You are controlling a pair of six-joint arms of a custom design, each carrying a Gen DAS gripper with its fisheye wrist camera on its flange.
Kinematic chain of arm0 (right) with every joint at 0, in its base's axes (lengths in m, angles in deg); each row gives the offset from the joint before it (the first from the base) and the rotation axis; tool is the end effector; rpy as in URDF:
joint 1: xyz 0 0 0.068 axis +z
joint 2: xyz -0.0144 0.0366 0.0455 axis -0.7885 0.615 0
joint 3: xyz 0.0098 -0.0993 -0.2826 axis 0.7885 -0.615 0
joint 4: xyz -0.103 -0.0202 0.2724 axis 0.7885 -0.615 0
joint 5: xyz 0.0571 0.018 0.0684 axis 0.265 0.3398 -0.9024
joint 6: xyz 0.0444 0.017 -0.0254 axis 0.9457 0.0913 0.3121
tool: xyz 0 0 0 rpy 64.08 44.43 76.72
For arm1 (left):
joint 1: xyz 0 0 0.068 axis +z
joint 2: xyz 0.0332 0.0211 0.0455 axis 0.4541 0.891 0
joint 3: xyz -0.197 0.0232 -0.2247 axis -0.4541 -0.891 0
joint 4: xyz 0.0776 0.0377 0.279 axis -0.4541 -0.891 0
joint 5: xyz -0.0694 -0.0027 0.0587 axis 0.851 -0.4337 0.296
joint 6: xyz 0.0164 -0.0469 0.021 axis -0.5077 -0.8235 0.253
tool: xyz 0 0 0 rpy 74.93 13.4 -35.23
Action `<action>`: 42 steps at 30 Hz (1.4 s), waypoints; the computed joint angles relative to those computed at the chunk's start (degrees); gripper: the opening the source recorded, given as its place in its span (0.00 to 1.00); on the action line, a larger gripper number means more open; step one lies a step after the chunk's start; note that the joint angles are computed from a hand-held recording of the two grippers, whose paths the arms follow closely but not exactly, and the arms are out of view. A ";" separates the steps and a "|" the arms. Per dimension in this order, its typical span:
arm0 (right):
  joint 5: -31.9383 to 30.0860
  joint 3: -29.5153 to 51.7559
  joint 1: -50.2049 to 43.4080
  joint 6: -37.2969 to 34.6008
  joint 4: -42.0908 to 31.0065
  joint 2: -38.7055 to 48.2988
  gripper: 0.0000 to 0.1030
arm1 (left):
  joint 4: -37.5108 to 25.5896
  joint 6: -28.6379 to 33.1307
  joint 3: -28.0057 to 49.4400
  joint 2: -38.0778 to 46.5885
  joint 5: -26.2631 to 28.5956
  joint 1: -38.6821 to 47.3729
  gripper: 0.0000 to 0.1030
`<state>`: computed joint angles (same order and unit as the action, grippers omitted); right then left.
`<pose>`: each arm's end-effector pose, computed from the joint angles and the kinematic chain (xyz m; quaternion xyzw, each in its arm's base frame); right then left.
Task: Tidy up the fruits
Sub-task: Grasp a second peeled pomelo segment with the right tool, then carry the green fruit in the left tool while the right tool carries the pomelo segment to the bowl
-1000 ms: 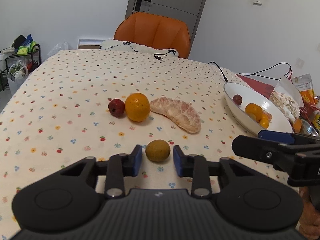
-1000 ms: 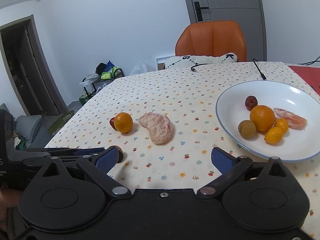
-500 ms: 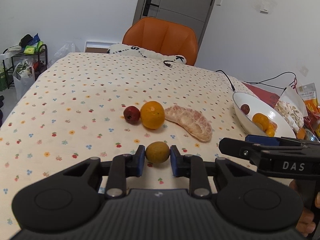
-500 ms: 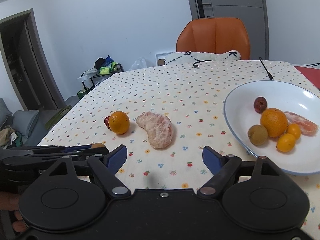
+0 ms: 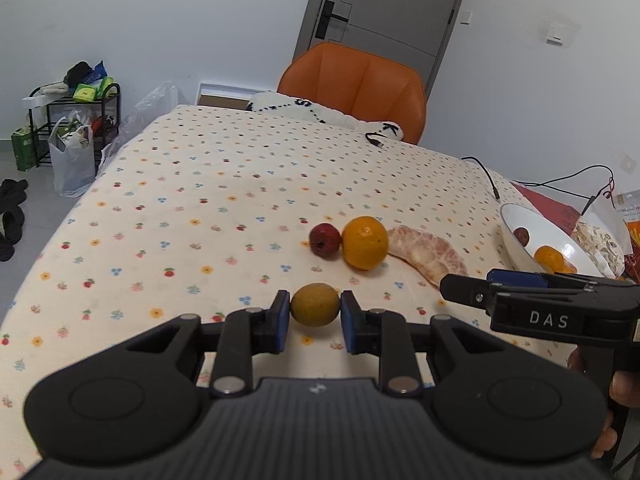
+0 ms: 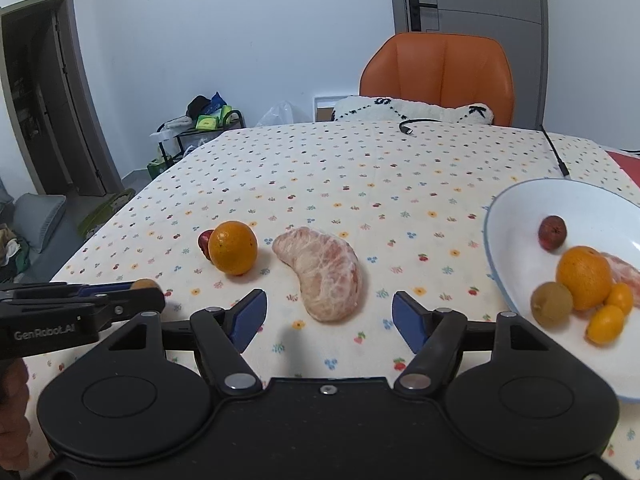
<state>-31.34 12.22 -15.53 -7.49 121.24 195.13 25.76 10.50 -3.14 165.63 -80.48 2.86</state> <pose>0.2591 0.1823 0.0272 -0.1040 0.8817 0.1171 0.4451 0.2173 -0.0935 0.0296 -0.0001 0.8893 -0.1335 0.4374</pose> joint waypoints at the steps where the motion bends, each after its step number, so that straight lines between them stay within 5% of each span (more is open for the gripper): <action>1: 0.06 0.67 0.11 -0.12 -0.40 0.35 0.66 | 0.18 0.14 -0.20 -0.08 0.13 0.44 0.24; 16: 1.48 6.10 0.68 -2.46 -4.77 3.14 0.63 | 1.50 0.27 -1.05 0.54 0.63 2.52 0.24; 21: 5.46 6.80 1.82 -3.89 -6.15 3.05 0.35 | 1.44 0.31 -0.91 0.51 0.66 2.60 0.24; 42: 4.45 -3.38 1.02 -2.90 4.30 -4.46 0.34 | -2.10 0.18 1.90 -2.50 -0.44 -2.22 0.24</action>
